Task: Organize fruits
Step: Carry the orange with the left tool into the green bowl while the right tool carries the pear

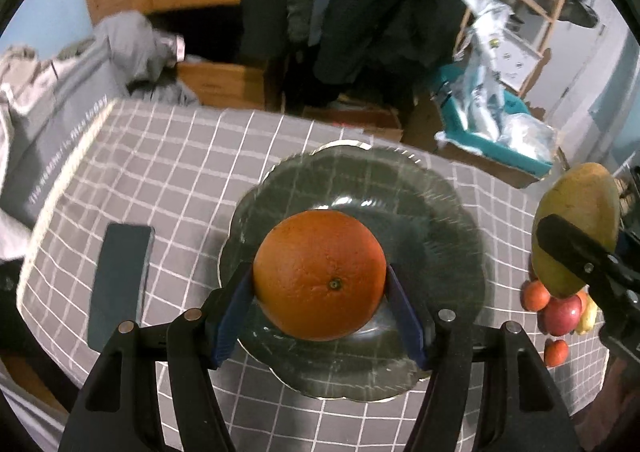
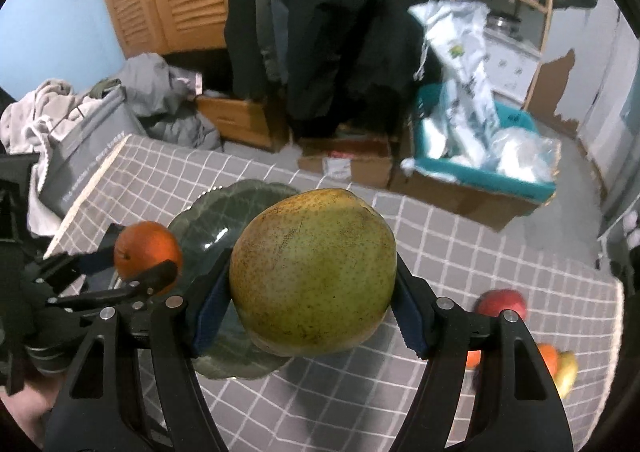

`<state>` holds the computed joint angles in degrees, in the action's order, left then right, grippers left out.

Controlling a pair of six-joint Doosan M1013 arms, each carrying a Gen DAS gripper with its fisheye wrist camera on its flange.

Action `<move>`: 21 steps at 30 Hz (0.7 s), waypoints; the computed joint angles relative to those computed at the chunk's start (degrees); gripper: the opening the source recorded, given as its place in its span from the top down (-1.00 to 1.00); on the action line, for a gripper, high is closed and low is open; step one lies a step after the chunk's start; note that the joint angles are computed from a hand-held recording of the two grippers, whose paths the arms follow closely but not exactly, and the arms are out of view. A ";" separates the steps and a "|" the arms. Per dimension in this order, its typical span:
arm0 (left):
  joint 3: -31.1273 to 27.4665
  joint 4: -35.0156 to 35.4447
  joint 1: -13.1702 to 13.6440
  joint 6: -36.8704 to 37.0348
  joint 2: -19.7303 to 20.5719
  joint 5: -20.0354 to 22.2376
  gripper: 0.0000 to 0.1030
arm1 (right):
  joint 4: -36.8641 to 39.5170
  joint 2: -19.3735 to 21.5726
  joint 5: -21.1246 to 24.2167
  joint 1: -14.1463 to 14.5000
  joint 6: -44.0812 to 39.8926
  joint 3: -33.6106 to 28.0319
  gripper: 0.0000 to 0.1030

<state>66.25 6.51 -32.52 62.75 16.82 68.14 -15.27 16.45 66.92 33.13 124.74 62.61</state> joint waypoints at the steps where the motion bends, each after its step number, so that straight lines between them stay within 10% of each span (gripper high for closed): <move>1: 0.15 -0.31 0.21 -0.12 0.17 0.19 -0.31 | 0.25 0.38 0.08 -0.06 -0.52 -0.16 -0.41; 21: -0.41 -3.24 1.43 1.01 3.72 6.17 -0.32 | 7.82 4.36 1.51 -1.98 -5.11 -1.31 -0.41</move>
<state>65.83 3.27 -31.08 63.76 20.54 74.31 -7.44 20.80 68.43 31.15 119.63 61.31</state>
